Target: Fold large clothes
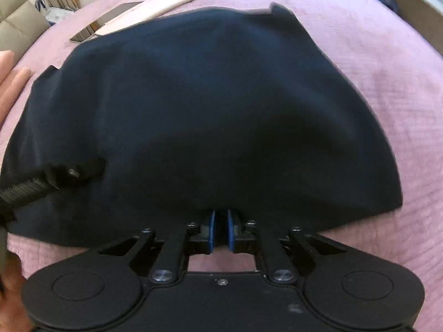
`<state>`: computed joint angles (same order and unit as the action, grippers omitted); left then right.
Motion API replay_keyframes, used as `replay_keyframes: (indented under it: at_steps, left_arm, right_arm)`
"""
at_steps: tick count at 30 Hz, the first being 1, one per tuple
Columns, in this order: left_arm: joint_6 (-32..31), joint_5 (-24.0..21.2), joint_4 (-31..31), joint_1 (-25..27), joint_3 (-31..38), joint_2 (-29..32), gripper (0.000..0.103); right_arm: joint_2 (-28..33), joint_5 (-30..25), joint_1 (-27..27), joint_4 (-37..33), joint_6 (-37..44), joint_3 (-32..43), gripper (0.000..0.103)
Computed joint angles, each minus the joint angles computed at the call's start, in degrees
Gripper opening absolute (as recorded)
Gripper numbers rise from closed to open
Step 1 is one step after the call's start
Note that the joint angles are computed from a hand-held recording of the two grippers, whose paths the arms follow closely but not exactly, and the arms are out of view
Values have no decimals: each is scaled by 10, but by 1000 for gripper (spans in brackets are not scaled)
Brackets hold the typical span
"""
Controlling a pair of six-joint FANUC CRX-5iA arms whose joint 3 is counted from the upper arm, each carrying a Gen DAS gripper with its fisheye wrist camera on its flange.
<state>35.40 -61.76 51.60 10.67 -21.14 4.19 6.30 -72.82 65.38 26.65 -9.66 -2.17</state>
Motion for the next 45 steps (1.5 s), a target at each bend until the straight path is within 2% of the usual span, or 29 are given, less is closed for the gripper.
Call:
replay_keyframes:
  at_steps: [3,6,7,9,11,13,14,17,19,22,26,32,37,39,41,42,43,45]
  left_arm:
    - [7,-14,-16,21,-2,-13,4]
    - [37,2,-101,37,-4,-49,5]
    - [26,-4,-99,53,-16,-60,5]
    - [49,-22,-119,79,-16,-73,5]
    - [76,-25,-149,98,-13,-92,8]
    - [118,-18,-184,116,-13,-116,21]
    - [130,-22,-184,130,-15,-123,22]
    - [170,-36,-158,172,-25,-134,28]
    - [202,-33,-137,190,-37,-140,43]
    - [210,-34,-78,213,-54,-127,53]
    - [211,-26,-18,217,-86,-109,58]
    - [165,64,123,172,-143,-93,62]
    - [112,134,193,112,-155,-81,77]
    - [115,143,201,104,-155,-85,75]
    - [114,156,217,92,-156,-76,61]
    - [120,150,221,92,-157,-73,49]
    - [136,143,221,95,-161,-73,44]
    - [149,149,241,87,-175,-75,43]
  right_arm:
    - [-22,2,18,13,3,-26,4]
    - [-35,0,25,-3,13,-32,5]
    - [-38,-2,24,-11,18,-33,5]
    - [-47,-15,26,-20,31,-31,9]
    - [-56,-32,33,-16,42,-26,10]
    - [-65,-42,45,2,48,-25,12]
    - [-67,-45,49,14,53,-21,12]
    - [-66,-19,45,55,66,-13,17]
    - [-55,18,36,87,81,-6,17]
    - [-20,58,18,114,109,21,17]
    - [11,99,-1,124,118,26,17]
    - [32,122,-11,113,113,10,17]
    - [33,142,-17,125,105,-3,17]
    - [33,147,-18,131,101,-6,17]
    - [30,146,-16,137,97,-10,17]
    - [25,144,-11,148,85,-16,17]
    - [26,138,-7,158,79,-15,17]
    - [36,105,6,176,85,-4,17]
